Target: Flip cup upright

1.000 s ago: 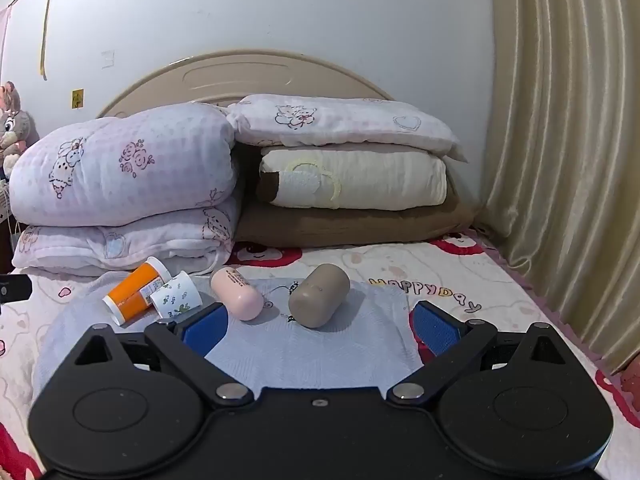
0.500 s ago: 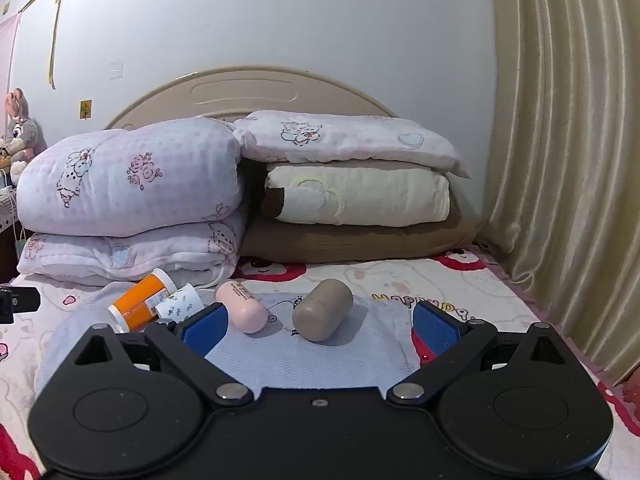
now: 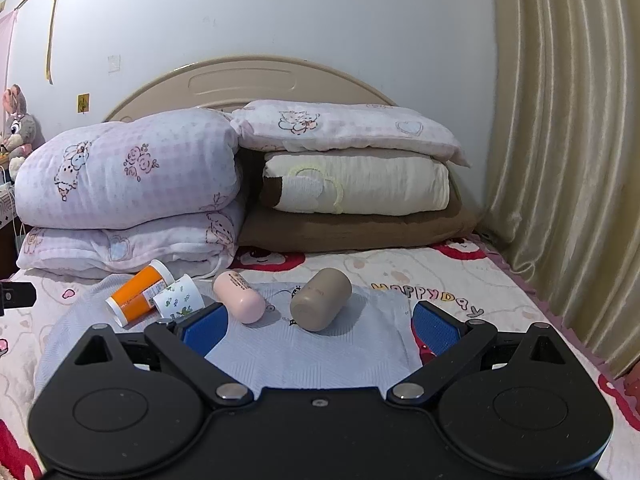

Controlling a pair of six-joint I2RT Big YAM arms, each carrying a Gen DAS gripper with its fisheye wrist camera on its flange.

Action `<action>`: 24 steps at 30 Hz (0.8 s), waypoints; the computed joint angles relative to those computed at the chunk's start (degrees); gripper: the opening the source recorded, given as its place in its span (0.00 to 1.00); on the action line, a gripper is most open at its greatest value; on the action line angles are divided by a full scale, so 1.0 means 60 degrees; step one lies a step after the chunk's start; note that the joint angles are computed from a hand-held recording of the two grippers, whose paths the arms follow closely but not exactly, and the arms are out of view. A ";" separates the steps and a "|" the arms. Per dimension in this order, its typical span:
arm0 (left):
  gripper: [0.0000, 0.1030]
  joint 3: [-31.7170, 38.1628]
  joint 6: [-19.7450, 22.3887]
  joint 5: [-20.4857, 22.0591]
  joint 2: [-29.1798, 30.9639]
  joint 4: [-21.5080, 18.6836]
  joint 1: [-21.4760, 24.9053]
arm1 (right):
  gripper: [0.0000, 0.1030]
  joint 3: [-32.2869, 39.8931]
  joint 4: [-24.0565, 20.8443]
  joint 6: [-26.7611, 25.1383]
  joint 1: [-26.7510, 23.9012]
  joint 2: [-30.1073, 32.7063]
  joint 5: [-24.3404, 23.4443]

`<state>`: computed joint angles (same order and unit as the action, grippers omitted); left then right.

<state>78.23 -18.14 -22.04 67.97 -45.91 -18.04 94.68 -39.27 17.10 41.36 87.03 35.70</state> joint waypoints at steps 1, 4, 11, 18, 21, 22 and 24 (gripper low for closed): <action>1.00 0.0000 -0.0008 -0.0004 -0.0001 -0.0010 0.0001 | 0.98 0.0001 -0.0020 0.0020 -0.0006 0.0000 -0.0014; 1.00 -0.0065 0.0017 0.0096 -0.0048 -0.0006 0.0034 | 0.98 0.0102 -0.0150 0.0106 0.0024 0.0052 0.0027; 1.00 -0.0076 -0.0037 0.0069 -0.0066 -0.0048 -0.0035 | 0.98 0.0127 -0.0229 0.0149 0.0032 0.0037 0.0025; 1.00 -0.0089 -0.0063 0.0056 -0.0082 -0.0049 -0.0063 | 0.98 0.0056 -0.0232 0.0155 0.0023 -0.0040 0.0042; 1.00 -0.0047 -0.0045 0.0032 -0.0060 -0.0062 -0.0066 | 0.98 0.0005 -0.0255 0.0200 -0.0001 -0.0086 0.0024; 1.00 -0.0037 -0.0058 -0.0006 -0.0059 -0.0057 -0.0093 | 0.98 -0.0008 -0.0280 0.0219 -0.0027 -0.0109 -0.0028; 1.00 -0.0043 -0.0070 -0.0059 -0.0071 -0.0062 -0.0148 | 0.98 -0.0042 -0.0298 0.0276 -0.0039 -0.0139 -0.0083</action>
<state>77.97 -18.56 -22.39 67.55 -46.29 -18.93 94.43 -41.06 18.75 41.12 86.19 35.20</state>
